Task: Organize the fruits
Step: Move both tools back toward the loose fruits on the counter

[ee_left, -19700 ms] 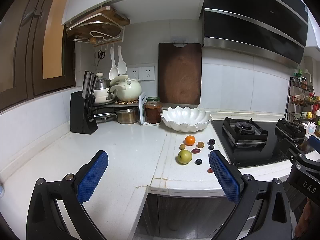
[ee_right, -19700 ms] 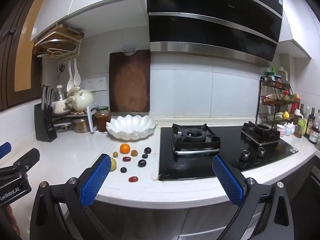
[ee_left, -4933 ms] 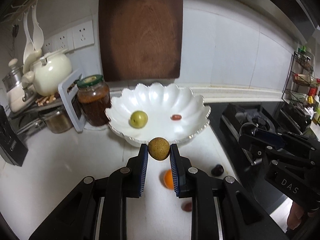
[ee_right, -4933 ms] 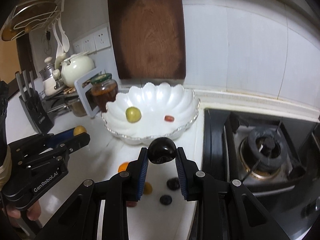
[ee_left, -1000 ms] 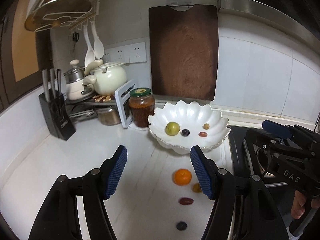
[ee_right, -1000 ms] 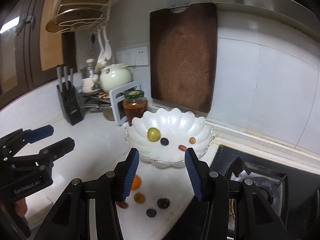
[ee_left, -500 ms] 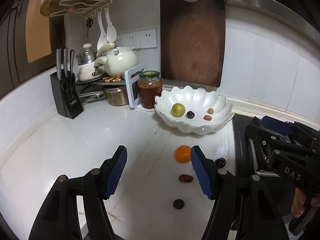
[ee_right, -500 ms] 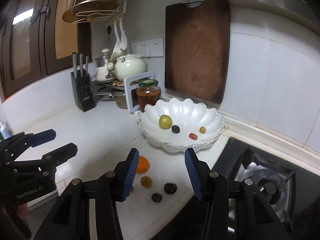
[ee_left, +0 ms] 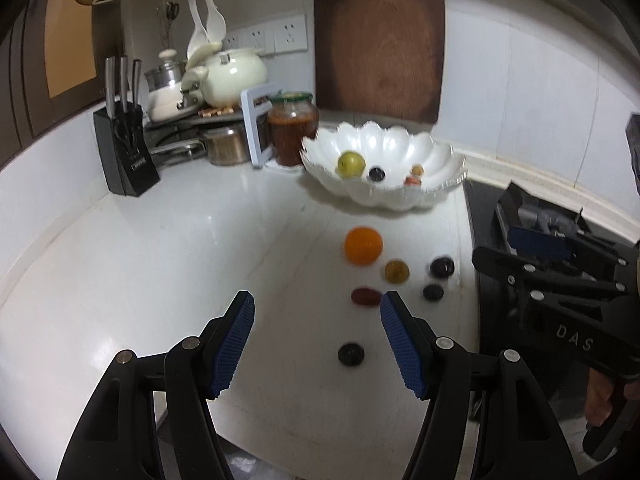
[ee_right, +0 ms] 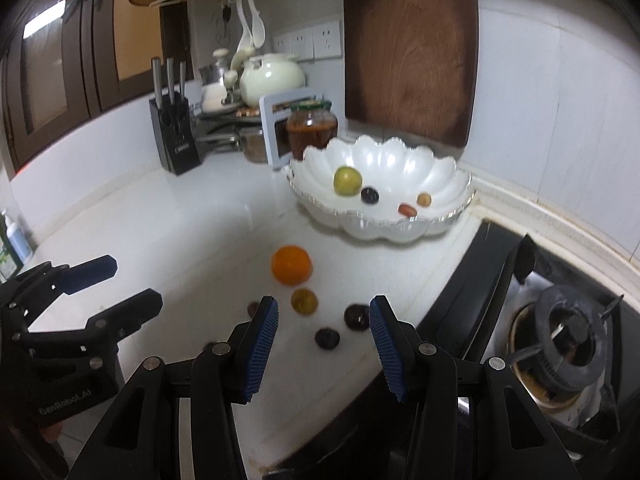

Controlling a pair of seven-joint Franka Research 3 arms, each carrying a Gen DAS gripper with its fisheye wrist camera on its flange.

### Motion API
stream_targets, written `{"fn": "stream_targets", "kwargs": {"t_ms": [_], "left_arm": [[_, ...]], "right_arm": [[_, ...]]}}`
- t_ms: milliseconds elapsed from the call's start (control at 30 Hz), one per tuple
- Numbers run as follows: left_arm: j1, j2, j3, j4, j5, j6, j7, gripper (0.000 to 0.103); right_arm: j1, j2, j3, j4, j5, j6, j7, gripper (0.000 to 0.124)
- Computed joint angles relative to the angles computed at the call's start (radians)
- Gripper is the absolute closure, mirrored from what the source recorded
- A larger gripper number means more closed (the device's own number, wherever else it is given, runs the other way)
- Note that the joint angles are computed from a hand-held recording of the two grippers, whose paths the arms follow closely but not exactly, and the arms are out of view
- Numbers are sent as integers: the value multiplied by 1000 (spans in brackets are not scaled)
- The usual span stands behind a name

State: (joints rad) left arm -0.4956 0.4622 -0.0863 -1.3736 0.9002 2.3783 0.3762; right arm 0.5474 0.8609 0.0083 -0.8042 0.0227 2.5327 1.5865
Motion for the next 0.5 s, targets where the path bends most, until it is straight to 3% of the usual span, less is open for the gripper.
{"fn": "stream_targets", "kwargs": {"t_ms": [267,500], "left_arm": [[1,26,-10,-2,-39,-7,16,39],[-7,68,-7,29,-80,-13,43,42]], "right_arm": [[-3,13,6,-6,2,-40,-20,75],[0,102,1,132,-1,-128,-31,75]]}}
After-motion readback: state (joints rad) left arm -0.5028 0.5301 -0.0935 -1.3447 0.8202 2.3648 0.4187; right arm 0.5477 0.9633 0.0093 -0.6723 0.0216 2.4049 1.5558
